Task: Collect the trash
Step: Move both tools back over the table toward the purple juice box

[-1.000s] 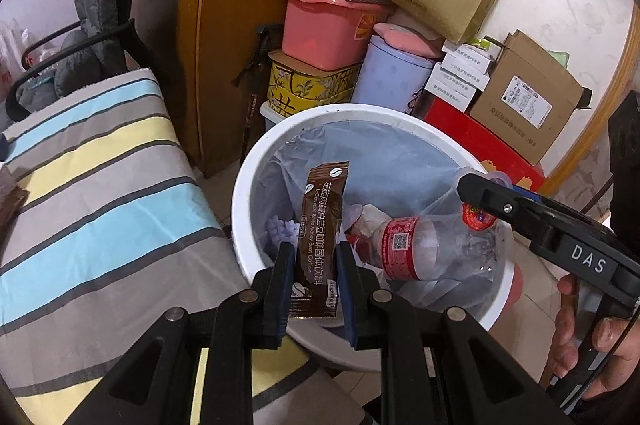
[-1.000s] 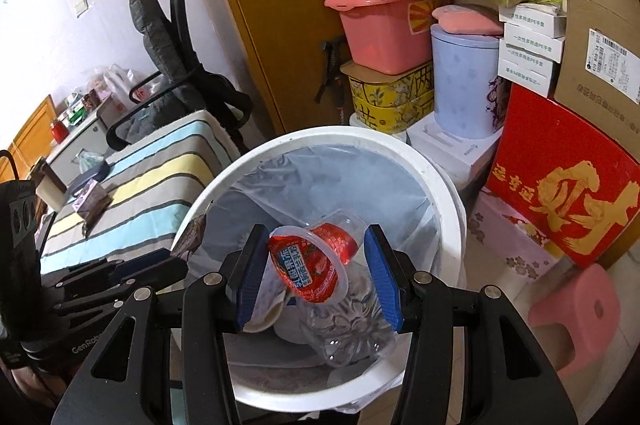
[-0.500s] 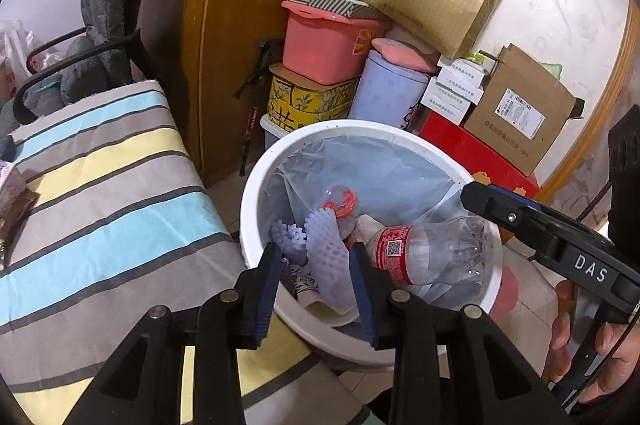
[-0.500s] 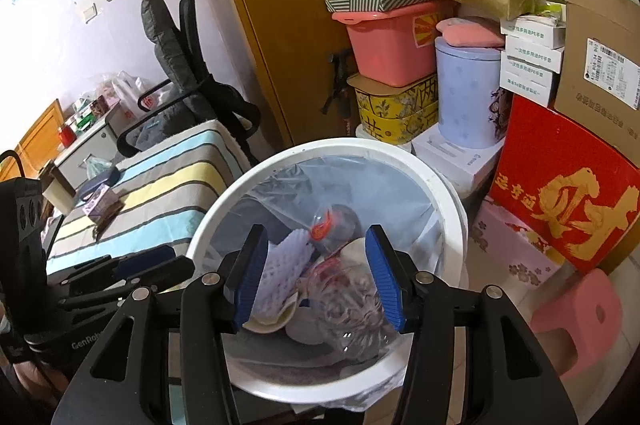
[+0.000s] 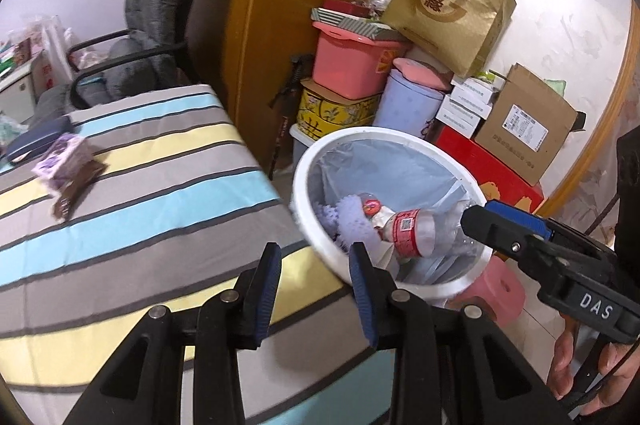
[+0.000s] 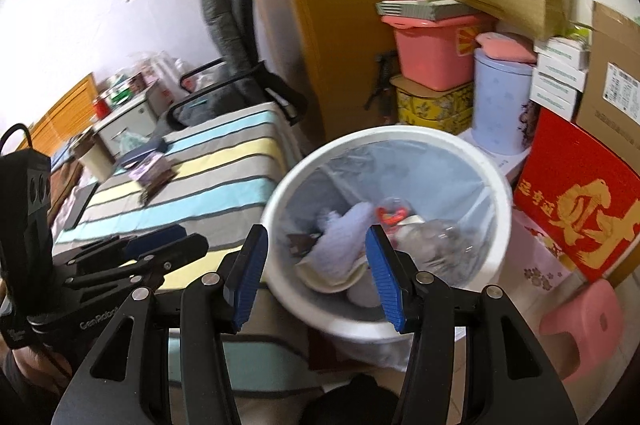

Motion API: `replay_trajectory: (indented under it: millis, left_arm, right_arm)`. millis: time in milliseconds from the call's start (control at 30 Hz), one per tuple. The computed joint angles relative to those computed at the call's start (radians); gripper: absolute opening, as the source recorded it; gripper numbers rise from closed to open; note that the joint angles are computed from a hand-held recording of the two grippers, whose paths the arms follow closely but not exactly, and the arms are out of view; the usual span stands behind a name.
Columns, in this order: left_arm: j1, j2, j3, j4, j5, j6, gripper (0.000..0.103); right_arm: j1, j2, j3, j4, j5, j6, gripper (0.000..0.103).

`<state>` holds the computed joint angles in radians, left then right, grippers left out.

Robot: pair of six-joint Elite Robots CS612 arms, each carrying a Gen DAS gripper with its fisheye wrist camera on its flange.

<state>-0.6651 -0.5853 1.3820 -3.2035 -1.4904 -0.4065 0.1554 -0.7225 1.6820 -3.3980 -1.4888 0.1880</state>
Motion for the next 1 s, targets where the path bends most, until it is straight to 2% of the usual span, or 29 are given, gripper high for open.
replay_trajectory:
  millis: [367, 1000]
  left_arm:
    - [0.001, -0.064, 0.139, -0.072, 0.064, -0.040, 0.035]
    - [0.006, -0.106, 0.253, -0.131, 0.123, -0.093, 0.035]
  right_arm:
    - [0.028, -0.004, 0.007, -0.003, 0.052, -0.054, 0.053]
    - [0.062, 0.006, -0.011, 0.022, 0.094, -0.091, 0.053]
